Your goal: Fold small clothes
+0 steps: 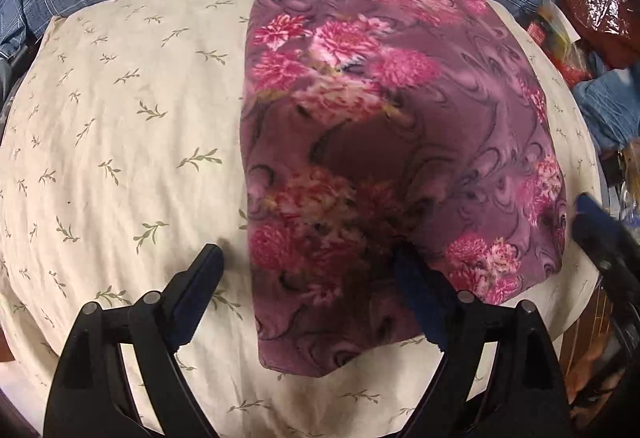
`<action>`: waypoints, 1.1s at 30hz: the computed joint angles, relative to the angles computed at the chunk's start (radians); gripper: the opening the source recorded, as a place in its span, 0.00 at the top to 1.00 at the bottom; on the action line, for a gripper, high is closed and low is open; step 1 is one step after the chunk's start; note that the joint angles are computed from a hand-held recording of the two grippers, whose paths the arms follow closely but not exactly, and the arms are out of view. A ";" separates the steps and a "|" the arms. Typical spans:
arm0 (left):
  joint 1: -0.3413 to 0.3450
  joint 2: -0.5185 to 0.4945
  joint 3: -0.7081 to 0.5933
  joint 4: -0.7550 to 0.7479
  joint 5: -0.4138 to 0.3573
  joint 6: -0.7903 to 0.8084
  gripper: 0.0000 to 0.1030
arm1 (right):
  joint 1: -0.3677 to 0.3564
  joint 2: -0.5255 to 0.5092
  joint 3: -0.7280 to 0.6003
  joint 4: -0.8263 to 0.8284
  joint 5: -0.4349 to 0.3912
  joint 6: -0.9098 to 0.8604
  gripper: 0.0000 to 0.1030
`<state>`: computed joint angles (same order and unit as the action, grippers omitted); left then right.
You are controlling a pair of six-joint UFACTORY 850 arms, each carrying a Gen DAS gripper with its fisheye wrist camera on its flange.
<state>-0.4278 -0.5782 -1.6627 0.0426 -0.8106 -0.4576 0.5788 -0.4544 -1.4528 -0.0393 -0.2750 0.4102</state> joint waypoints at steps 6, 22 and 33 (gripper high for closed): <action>0.016 0.035 0.060 -0.026 0.028 0.026 0.12 | 0.010 -0.082 -0.060 -0.028 -0.131 0.010 0.39; 0.166 -0.041 -0.148 -0.376 0.036 0.312 0.12 | -0.106 -0.266 -0.425 0.346 -0.142 -0.194 0.34; 0.196 -0.330 -0.554 -0.400 -0.102 0.266 0.12 | -0.075 -0.544 -0.866 0.243 -0.312 -0.284 0.89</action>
